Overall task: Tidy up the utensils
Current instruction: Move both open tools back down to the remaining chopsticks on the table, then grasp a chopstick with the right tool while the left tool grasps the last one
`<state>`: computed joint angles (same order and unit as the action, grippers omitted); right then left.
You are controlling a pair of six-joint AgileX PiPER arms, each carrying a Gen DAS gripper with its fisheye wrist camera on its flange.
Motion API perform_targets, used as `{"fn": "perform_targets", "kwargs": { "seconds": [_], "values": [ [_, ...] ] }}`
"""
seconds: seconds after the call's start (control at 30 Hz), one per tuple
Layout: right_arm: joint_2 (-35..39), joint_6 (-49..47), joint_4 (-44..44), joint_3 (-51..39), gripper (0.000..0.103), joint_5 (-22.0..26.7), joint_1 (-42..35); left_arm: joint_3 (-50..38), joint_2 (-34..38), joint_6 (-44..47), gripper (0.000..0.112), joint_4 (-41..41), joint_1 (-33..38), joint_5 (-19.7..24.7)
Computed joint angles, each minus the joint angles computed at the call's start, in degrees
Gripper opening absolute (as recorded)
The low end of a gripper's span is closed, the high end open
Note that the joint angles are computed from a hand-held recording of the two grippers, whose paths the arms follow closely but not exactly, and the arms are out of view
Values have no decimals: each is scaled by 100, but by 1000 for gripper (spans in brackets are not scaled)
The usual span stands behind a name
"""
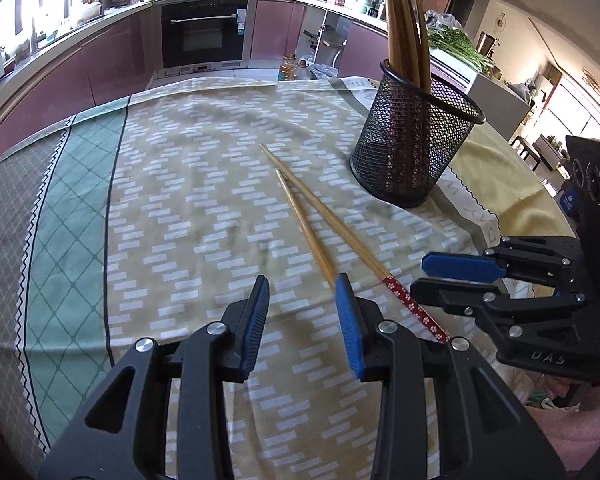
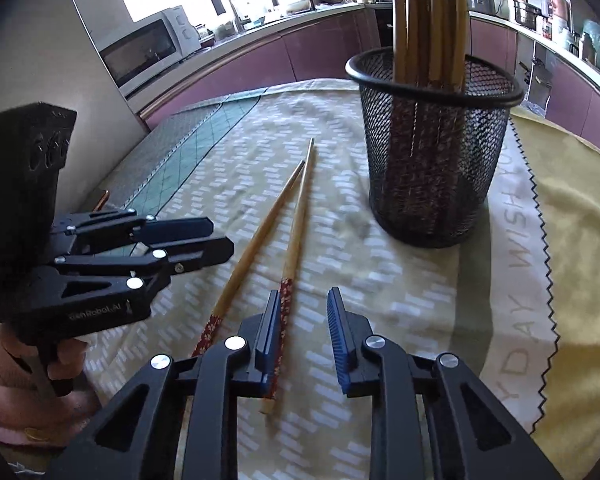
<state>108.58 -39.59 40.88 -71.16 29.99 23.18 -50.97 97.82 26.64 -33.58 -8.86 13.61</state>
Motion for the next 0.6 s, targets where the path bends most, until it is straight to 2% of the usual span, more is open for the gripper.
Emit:
{"fn": "perform_targets", "kwargs": {
  "seconds": [0.27,0.33,0.4,0.6],
  "values": [
    [507,387,-340,-786,23,-41,193,-436,343,-704,33,749,-104,142],
    [652,559,-510,-994,21,-34,255,-542,428,-1028,27,1072,-122,170],
    [811,778,-726,-1237,20,25,306,-618,485,-1013,22,1060,-79,220],
    [1016,926,-909,-1467,18,97,322,-752,604,-1096,20,1201,-57,248]
  ]
}}
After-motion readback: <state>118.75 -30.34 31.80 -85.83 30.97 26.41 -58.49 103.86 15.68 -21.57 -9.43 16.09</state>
